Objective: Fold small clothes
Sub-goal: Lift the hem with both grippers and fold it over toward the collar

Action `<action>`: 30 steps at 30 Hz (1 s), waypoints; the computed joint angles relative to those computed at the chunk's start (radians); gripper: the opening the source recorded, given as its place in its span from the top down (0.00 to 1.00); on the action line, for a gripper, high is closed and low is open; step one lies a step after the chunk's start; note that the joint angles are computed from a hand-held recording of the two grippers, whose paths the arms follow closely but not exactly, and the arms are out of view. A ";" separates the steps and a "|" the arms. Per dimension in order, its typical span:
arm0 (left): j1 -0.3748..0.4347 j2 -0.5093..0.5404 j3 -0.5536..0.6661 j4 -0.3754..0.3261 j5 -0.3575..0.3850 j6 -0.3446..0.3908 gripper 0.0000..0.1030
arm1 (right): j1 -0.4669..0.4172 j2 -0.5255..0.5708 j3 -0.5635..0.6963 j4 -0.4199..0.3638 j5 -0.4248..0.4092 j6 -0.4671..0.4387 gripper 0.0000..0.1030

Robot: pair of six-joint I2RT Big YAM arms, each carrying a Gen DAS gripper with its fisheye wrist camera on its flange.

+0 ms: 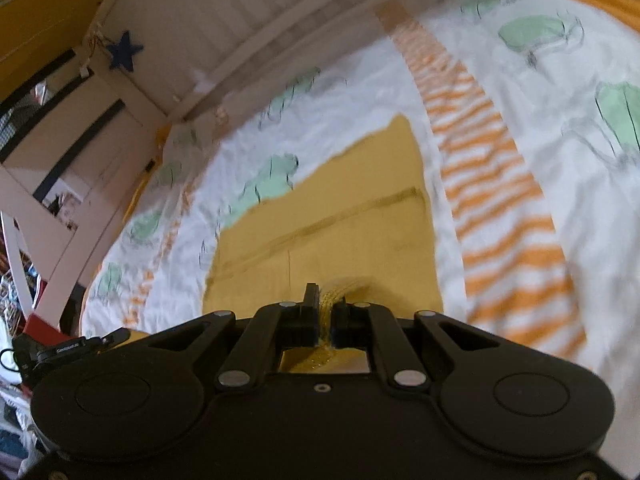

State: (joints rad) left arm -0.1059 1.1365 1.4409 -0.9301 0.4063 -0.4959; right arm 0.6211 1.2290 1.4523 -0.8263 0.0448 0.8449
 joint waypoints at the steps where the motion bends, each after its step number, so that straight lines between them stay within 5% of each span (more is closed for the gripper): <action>1: 0.001 0.015 0.011 0.017 -0.008 -0.013 0.96 | -0.012 0.013 0.010 0.016 0.004 -0.001 0.89; 13: 0.000 0.248 0.174 0.137 -0.083 -0.071 0.96 | -0.141 0.253 0.174 0.119 0.024 -0.045 0.89; 30: 0.002 0.539 0.360 0.095 -0.191 -0.112 0.96 | -0.209 0.529 0.366 0.095 0.022 -0.032 0.89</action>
